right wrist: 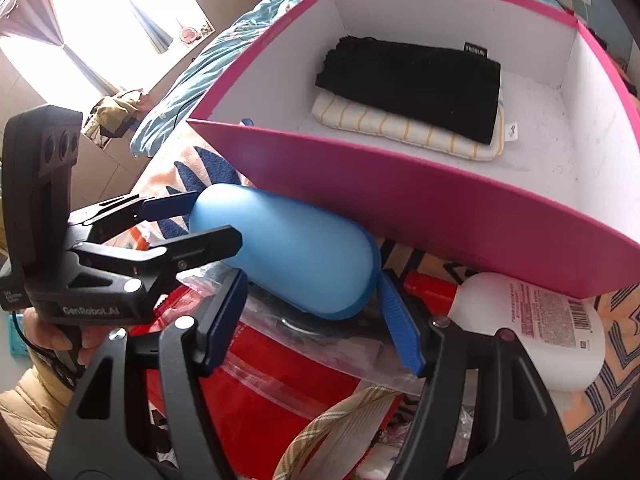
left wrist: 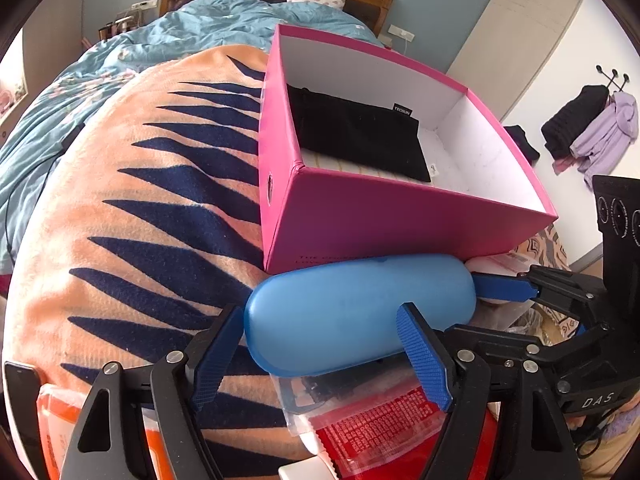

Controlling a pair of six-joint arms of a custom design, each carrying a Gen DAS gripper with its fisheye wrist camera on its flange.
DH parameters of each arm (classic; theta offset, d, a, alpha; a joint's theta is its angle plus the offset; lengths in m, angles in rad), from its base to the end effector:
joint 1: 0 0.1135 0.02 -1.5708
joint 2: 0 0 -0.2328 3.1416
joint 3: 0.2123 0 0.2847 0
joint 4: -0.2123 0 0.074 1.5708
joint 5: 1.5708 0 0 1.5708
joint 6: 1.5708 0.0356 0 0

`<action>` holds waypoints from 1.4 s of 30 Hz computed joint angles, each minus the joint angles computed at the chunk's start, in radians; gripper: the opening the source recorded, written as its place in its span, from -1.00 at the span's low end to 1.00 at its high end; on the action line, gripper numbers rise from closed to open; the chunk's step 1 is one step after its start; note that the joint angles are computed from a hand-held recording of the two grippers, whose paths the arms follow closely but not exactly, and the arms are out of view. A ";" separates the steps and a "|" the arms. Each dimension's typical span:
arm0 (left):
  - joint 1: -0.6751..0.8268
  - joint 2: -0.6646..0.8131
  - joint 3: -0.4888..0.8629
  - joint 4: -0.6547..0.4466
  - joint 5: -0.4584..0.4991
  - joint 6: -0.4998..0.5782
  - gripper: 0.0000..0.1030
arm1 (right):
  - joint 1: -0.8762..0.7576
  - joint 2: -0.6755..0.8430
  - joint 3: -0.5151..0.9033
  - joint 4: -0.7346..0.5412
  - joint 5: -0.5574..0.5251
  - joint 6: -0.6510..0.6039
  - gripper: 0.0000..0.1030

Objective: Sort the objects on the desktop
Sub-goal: 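Lift the blue case with the left gripper toward the pink box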

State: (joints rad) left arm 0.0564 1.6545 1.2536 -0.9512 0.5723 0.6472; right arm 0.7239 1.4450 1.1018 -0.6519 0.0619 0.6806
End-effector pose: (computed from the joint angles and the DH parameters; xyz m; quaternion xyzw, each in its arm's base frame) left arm 0.3422 0.0000 0.1907 0.3071 0.9033 -0.2273 0.1950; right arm 0.2507 0.2187 0.2154 -0.0120 0.9584 0.1606 0.2358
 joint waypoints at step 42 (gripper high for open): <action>-0.002 -0.265 -0.057 -0.026 0.066 -0.006 0.54 | 0.091 -0.267 -0.082 -0.025 0.193 -0.059 0.34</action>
